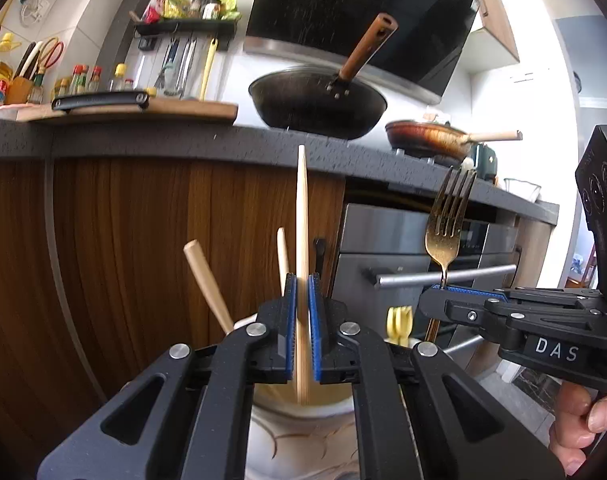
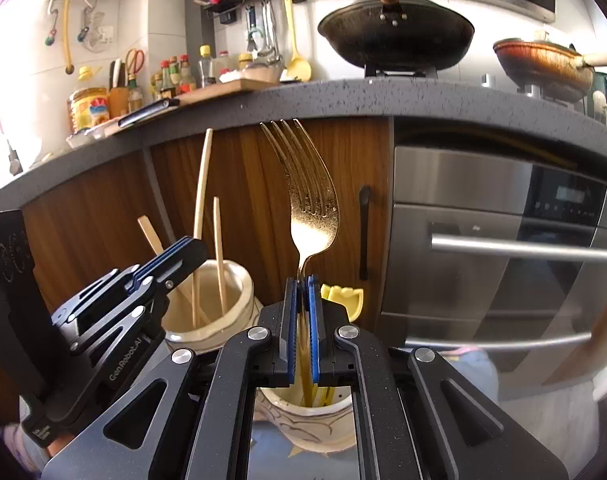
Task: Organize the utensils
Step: 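Lift the chopstick to the tall cup while the right tool carries the gold fork to the short cup, then open the left tool dropping the chopstick in the tall cup while the right releases the fork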
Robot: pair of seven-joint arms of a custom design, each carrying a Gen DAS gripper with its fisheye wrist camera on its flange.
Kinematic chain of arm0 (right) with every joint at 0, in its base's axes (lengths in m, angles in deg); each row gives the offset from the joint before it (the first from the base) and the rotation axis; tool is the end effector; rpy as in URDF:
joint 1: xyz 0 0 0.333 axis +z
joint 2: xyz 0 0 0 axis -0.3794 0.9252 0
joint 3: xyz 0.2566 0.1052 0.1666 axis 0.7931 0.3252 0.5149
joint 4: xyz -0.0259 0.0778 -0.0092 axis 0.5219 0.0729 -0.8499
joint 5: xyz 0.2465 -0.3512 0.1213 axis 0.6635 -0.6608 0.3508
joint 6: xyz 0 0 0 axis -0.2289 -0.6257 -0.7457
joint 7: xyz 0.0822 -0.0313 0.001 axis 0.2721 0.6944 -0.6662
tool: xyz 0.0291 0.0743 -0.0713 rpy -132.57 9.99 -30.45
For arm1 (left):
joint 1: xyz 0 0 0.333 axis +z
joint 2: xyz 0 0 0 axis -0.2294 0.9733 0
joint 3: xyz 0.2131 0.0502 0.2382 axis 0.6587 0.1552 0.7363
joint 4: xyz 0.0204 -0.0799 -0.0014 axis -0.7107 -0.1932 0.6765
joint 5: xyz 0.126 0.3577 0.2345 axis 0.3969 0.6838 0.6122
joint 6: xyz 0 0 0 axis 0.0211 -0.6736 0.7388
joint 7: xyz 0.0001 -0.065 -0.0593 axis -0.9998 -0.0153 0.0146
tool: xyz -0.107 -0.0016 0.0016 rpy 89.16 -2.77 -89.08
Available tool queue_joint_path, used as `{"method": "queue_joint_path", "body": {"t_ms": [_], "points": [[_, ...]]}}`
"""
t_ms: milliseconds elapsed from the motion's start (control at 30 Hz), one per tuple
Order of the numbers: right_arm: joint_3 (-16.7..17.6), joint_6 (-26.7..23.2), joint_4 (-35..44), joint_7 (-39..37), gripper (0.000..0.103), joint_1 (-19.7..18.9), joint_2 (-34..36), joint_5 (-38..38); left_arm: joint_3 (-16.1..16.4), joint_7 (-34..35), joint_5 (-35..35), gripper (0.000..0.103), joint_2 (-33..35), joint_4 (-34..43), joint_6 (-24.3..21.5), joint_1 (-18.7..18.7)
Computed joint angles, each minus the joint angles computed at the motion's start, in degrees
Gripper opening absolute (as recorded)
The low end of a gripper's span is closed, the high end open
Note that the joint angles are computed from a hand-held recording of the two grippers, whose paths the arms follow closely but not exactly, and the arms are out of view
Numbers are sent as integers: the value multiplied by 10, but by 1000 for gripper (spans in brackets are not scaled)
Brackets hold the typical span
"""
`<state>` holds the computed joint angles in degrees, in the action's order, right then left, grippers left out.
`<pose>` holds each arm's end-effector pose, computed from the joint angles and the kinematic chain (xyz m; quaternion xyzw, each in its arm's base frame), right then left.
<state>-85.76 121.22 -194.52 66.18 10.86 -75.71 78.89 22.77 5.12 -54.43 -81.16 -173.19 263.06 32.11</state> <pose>0.4881 0.2482 0.5651 -0.7067 0.4763 -0.2264 0.4716 0.4714 -0.2645 0.5381 -0.5447 0.5438 -0.4993 0.3978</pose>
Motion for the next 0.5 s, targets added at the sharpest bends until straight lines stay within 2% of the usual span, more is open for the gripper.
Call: {"method": "queue_joint_path", "body": {"t_ms": [133,267,500], "points": [[-18,-11,7,-13,6,20,8,20,9,2,11,6,7,0,-21,-12],[-19,-22,16,-30,6,24,17,46,10,-1,29,6,6,4,-45,-14],[-34,-19,27,-83,7,49,28,122,18,-25,57,7,-1,4,-58,-16]]}}
